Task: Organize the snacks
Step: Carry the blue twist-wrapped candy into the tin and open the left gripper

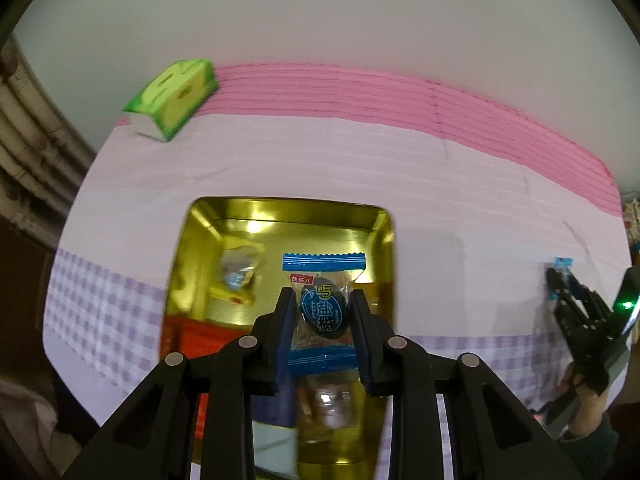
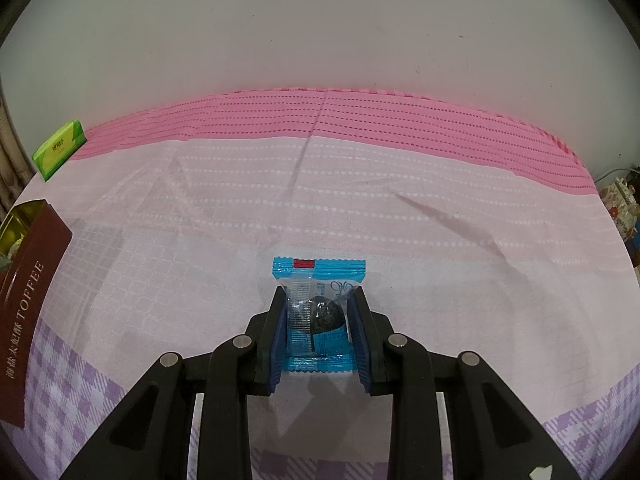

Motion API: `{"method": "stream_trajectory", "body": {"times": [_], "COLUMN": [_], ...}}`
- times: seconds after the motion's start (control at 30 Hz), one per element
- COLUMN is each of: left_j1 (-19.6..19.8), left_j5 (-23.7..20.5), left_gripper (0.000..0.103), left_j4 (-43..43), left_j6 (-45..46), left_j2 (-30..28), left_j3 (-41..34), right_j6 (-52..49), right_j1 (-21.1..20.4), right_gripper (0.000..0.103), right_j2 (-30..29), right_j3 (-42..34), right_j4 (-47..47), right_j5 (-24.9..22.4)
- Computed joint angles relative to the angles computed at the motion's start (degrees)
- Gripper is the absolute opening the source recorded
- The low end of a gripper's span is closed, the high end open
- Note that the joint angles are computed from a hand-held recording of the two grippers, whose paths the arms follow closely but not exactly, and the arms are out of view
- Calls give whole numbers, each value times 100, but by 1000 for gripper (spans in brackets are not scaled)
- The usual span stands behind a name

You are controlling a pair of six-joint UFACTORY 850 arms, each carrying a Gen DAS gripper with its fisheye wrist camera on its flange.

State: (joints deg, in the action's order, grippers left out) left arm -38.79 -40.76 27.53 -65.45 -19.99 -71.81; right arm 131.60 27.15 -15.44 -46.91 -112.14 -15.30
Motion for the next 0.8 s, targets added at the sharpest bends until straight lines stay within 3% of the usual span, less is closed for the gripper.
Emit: {"method": "stream_trajectory", "body": {"times": [0.8], "left_j1": [443], "left_j5": [-78], "left_gripper": [28], "left_j4": [21], "left_j6": [-21], "left_j2": [13], "left_j3": [611], "right_j6": [-55], "right_j1": [3], "right_gripper": [27], "right_j2": [-12], "right_j3": [-9], "right_j4": [45], "right_j5": [-14]}}
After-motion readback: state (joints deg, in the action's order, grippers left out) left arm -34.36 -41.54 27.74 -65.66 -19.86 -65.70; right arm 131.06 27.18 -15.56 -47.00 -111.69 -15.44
